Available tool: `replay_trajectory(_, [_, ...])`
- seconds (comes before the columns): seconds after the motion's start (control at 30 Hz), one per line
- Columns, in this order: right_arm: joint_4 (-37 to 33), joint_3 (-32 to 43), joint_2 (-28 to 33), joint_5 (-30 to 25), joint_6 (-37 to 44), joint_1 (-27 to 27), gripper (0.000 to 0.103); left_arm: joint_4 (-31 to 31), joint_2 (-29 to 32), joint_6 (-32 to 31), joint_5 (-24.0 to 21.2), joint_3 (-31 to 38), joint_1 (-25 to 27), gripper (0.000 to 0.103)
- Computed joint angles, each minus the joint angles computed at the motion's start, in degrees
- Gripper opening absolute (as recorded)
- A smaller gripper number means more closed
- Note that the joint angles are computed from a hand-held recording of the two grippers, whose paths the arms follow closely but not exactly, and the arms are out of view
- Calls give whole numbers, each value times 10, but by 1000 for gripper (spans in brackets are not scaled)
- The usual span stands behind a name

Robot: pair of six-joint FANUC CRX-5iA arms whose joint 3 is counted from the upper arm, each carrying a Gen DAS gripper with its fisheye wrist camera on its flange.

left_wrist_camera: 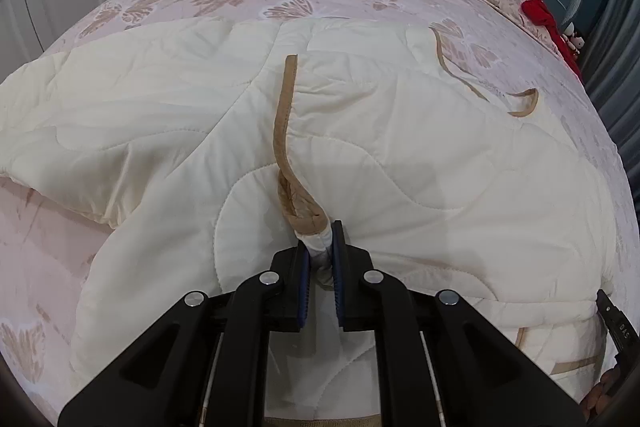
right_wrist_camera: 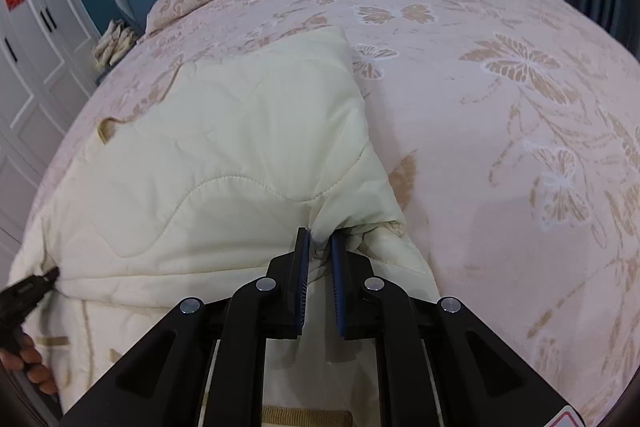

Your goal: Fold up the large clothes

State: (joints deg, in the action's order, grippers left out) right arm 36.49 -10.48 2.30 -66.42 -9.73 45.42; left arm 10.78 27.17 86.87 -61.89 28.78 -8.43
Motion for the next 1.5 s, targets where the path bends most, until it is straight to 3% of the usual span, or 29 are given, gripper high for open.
replay_trajectory(0.23, [-3, 24, 24, -34, 35, 1, 8, -42, -9, 0, 18, -7, -14, 10])
replay_trajectory(0.37, [-23, 61, 42, -72, 81, 3, 12, -59, -9, 4, 6, 7, -18, 13])
replay_trajectory(0.47, [-11, 92, 51, -129, 92, 23, 15, -81, -20, 16, -9, 15, -20, 27])
replay_trajectory(0.53, [37, 71, 30, -129, 58, 52, 18, -78, -48, 20, 5, -8, -13, 40])
replay_trajectory(0.57, [68, 61, 19, -132, 37, 72, 34, -84, -57, 25, 7, -12, -12, 52])
replay_trajectory(0.6, [101, 52, 15, -143, 14, 90, 79, -102, -70, 34, 10, -18, -13, 60])
replay_trajectory(0.63, [132, 46, 14, -154, -9, 105, 98, -125, -81, 43, 13, -21, -17, 75])
replay_trajectory(0.67, [154, 41, 15, -161, -26, 114, 98, -146, -88, 53, 15, -22, -22, 85])
replay_trajectory(0.73, [194, 37, 24, -172, -55, 129, 98, -192, -111, 78, 33, -33, -33, 90])
replay_trajectory(0.93, [152, 126, 79, -139, 34, 90, 96, -158, -118, 57, 29, -38, -20, 91])
replay_trajectory(1.1, [74, 186, 129, -101, 107, 58, 55, -129, -109, 53, 16, -41, -9, 91])
replay_trajectory(1.2, [25, 210, 154, -88, 125, 44, 35, -134, -107, 59, 16, -41, -9, 90])
replay_trajectory(1.5, [-3, 222, 182, -98, 148, 38, 32, -125, -105, 46, 17, -54, 6, 90])
